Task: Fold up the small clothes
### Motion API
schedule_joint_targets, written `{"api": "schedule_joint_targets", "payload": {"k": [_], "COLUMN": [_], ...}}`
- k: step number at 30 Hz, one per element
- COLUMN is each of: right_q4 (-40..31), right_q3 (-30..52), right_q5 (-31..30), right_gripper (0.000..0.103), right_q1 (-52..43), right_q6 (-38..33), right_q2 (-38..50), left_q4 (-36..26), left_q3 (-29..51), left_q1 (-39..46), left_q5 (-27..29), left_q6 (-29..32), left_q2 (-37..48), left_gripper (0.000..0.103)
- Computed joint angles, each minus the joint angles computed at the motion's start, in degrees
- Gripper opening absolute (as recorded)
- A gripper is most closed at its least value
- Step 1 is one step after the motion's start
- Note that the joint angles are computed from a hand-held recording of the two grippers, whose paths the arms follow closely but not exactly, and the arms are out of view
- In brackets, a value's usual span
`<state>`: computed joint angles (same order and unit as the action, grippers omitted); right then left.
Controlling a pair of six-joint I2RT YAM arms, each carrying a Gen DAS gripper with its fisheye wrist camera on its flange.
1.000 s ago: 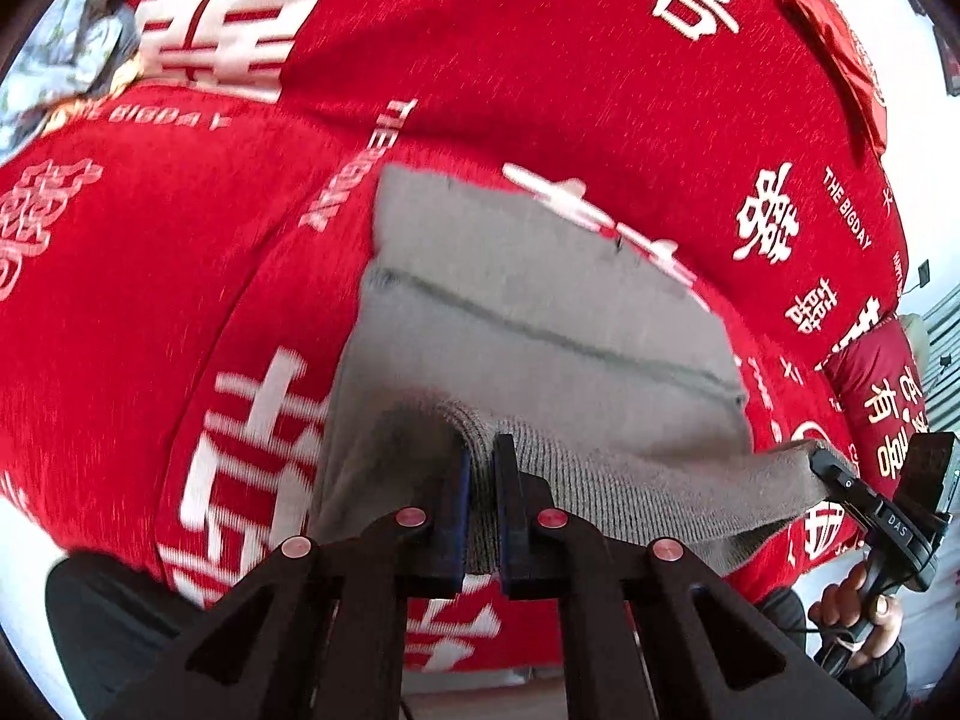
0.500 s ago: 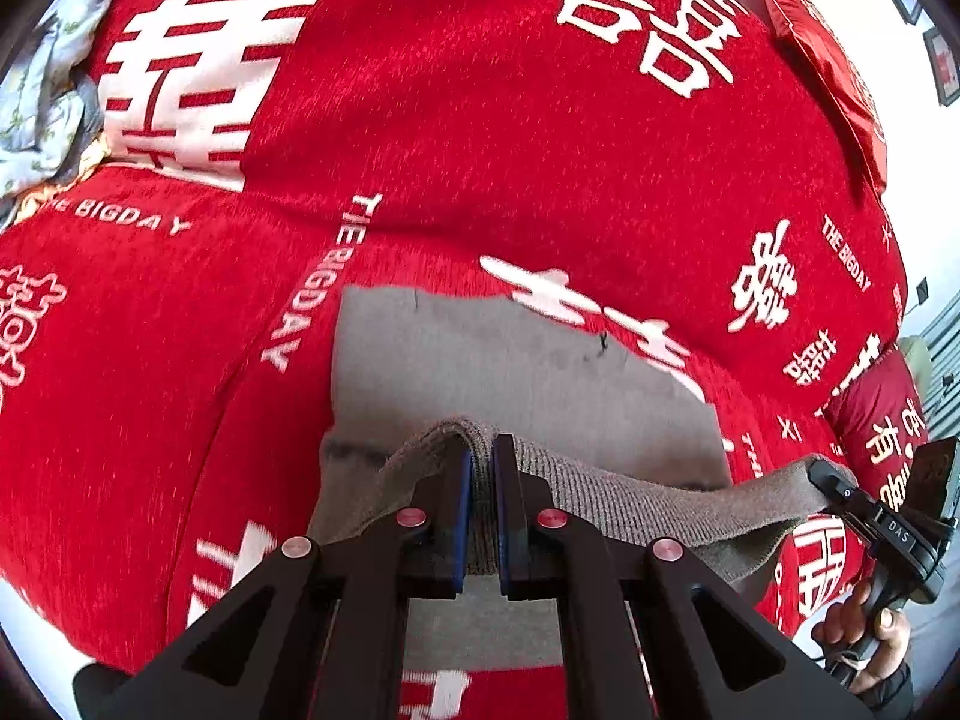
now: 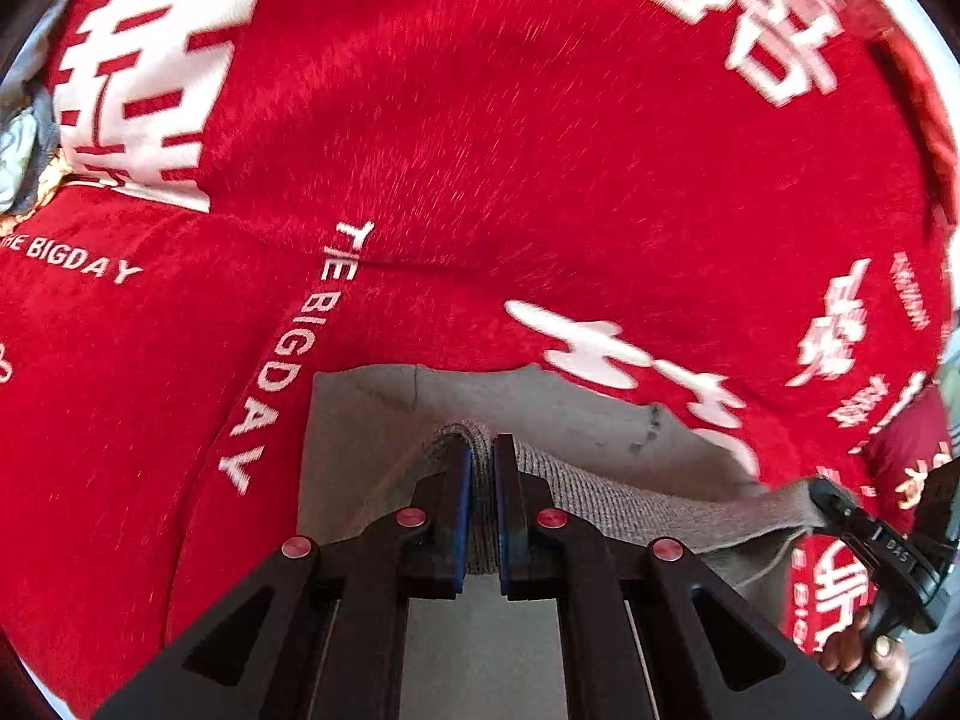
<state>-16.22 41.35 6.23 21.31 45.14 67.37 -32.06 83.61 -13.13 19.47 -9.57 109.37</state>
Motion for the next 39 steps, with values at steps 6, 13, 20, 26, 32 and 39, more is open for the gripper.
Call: {"api": "schedule_joint_targets", "payload": {"k": [6,13,20,26,32,39], "right_q4": [5.5,7.8,11.0,0.4,-6.9,0.1], "right_q3": [3.1,5.4,-7.0,-8.1,1.2,-2.4], "right_q5": [-6.6,-16.7,-7.5,2.2,14.8,27.3], "right_gripper": [0.011,0.036,0.078,0.078,0.078,0.082], "right_q1": [-7.7,-14.5,-13.1,-4.4,8.2,15.4], "right_q6": [-0.6,4.8,9.1,4.5,-1.6,0.8], "right_q2": [16.3,24.9,6.0,0.1,17.8,22.4], "left_q4": [-7.2,-19.5,-18.6,-19.5,-21.2,-26.1], "left_q3": [16.0,31.1,28.9,21.5,22.4,34.1], "left_q1": [-2.9,2.1,7.4,6.0,0.6,-2.5], "left_q5": [-5.7,6.7,9.9,2.3,-1.6,-4.8], "left_q6": [-1.9,-6.5,-3.7,7.5,15.1,16.5], "left_q2": [16.9,27.1,22.4,18.4,20.4,27.5], "left_gripper": [0.008,0.009,0.009,0.009,0.009,0.009]}}
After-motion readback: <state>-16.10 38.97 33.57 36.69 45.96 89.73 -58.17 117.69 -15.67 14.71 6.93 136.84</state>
